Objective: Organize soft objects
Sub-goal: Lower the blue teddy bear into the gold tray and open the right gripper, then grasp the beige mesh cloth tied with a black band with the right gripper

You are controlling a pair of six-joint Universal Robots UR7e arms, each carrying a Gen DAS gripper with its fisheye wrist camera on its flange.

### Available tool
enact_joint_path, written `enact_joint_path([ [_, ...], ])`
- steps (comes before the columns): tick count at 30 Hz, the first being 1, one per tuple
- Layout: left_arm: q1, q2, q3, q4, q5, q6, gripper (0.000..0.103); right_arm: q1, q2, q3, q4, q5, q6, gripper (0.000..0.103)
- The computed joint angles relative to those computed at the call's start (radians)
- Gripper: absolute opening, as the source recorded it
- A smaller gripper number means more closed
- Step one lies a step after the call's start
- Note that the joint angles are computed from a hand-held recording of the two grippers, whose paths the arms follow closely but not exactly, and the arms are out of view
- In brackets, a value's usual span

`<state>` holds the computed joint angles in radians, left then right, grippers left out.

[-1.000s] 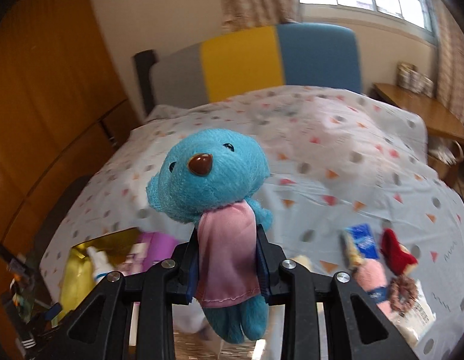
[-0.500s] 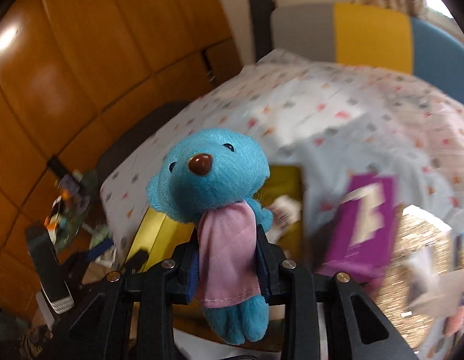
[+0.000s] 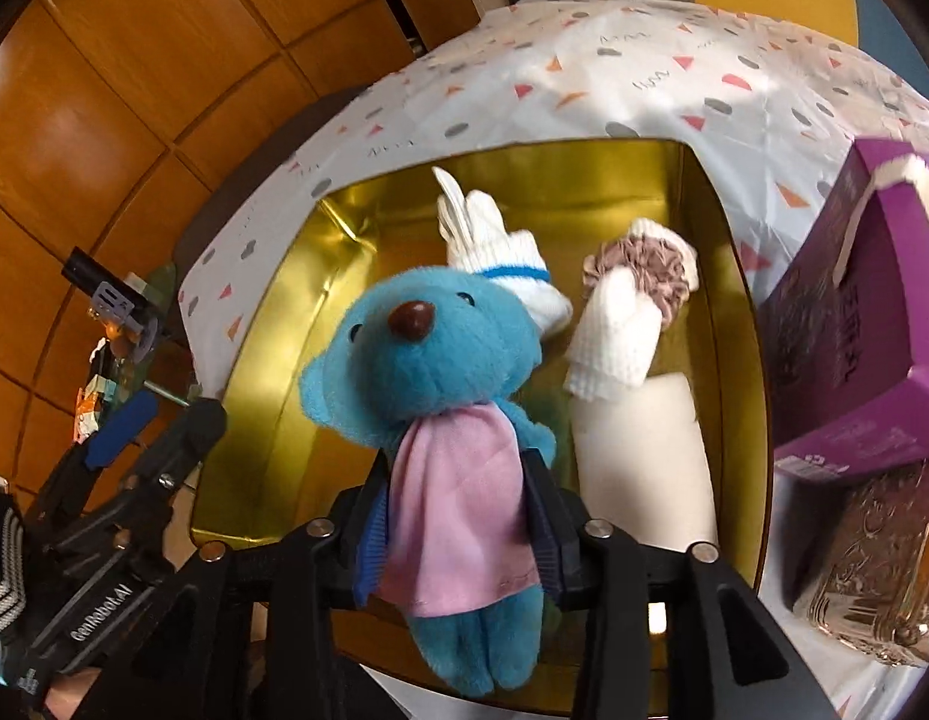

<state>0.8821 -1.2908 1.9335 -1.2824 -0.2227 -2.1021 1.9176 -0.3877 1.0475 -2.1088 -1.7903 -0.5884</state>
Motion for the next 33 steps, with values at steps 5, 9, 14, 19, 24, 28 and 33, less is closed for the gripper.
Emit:
enact_joint_path([
  [5, 0.001, 0.007, -0.006, -0.005, -0.001, 0.015, 0.083, -0.008, -0.003, 0.001, 0.000, 0.013, -0.001, 0.045],
  [9, -0.003, 0.015, -0.014, 0.006, -0.001, 0.015, 0.084, -0.011, -0.008, -0.001, 0.001, 0.025, 0.001, 0.047],
  [14, -0.007, 0.023, -0.025, 0.027, 0.002, 0.008, 0.084, -0.018, -0.032, 0.014, -0.024, 0.069, 0.001, 0.056],
  [19, -0.012, 0.030, -0.025, 0.002, 0.002, 0.039, 0.084, -0.021, -0.073, 0.038, -0.077, 0.104, -0.020, 0.058],
  [24, -0.011, 0.037, -0.019, -0.071, -0.002, 0.112, 0.084, -0.033, -0.113, 0.052, -0.145, 0.116, -0.035, 0.058],
  [28, -0.009, 0.039, -0.003, -0.148, 0.002, 0.180, 0.085, -0.061, -0.158, 0.059, -0.203, 0.128, -0.047, 0.058],
  [33, -0.001, 0.044, 0.020, -0.275, -0.005, 0.278, 0.086, -0.126, -0.215, 0.038, -0.294, 0.125, -0.005, 0.058],
])
